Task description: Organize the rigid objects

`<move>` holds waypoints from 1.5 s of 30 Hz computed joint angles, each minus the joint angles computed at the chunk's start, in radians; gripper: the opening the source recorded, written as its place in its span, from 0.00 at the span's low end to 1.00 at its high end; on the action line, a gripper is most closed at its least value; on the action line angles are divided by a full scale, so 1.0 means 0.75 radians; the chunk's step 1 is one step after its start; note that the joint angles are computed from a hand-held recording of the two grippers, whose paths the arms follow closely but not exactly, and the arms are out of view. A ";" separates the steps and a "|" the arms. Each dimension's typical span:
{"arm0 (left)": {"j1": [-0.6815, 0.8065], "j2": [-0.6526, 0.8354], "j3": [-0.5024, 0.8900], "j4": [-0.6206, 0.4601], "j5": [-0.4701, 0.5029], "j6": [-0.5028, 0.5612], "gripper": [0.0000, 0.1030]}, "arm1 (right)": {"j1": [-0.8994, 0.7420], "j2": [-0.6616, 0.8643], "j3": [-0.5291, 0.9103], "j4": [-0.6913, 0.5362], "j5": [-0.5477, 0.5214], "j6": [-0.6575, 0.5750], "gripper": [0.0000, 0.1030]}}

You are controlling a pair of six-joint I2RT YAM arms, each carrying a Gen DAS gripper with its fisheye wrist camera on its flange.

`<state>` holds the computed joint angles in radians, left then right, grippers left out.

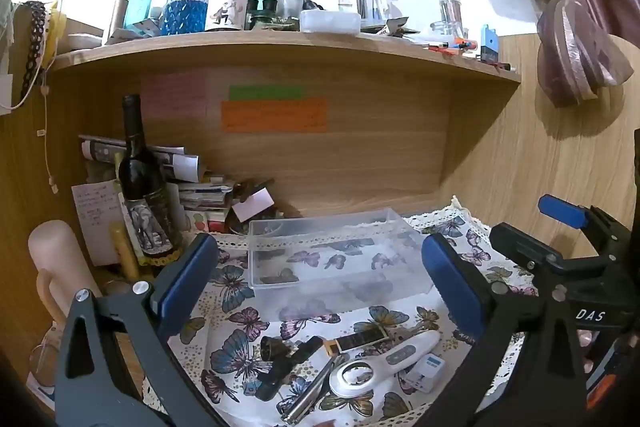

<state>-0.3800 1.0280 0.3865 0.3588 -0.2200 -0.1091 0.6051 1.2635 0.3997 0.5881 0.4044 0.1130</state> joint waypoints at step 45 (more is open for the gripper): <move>-0.072 -0.041 -0.015 0.035 -0.057 0.035 1.00 | 0.022 -0.058 -0.031 0.011 0.009 0.020 1.00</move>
